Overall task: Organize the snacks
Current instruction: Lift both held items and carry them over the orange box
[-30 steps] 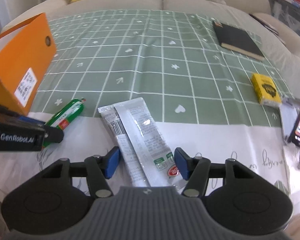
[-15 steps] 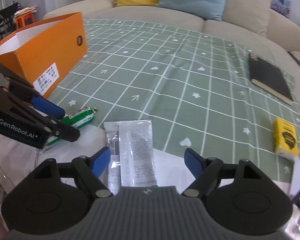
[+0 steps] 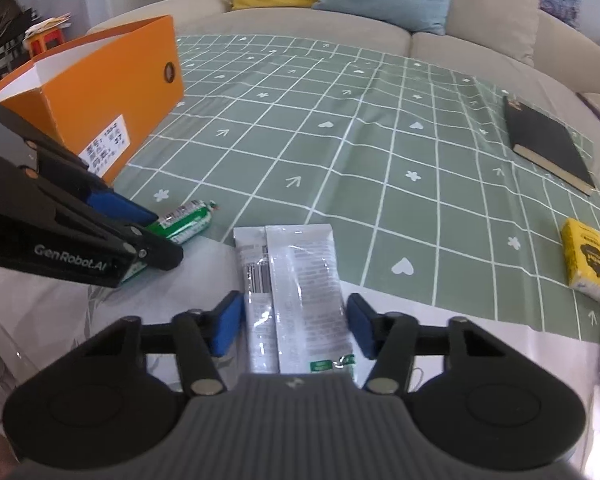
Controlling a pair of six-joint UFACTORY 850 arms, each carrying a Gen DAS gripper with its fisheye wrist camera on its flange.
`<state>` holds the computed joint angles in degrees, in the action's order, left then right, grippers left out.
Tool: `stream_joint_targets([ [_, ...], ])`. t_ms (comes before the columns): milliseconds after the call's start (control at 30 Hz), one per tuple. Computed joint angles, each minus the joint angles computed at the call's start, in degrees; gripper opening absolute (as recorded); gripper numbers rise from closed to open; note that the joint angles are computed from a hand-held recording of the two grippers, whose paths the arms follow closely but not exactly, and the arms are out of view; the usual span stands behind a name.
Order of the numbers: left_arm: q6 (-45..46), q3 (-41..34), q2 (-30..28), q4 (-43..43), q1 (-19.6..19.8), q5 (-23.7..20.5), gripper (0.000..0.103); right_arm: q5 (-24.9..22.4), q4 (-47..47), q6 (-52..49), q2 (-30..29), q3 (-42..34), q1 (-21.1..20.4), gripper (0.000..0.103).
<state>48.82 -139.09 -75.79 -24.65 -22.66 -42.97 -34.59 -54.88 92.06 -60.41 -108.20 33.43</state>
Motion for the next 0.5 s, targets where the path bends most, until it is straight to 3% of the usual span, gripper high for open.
stream_joint_targets([
  [200, 0.42, 3.10, 1.55, -1.22, 0.00, 2.58, 0.024, -4.25, 5.48, -3.13, -2.53, -5.31, 0.29, 0.047],
  [300, -0.09, 3.64, 2.03, -2.14, 0.38, 1.75, 0.024, -5.98, 8.33, -3.94, -3.65, -8.02, 0.35, 0.046],
  [500, 3.33, 10.17, 6.83, -7.44, 1.37, 5.06, 0.024, -8.07, 6.73, -2.10, -3.16, -9.58, 1.20, 0.046],
])
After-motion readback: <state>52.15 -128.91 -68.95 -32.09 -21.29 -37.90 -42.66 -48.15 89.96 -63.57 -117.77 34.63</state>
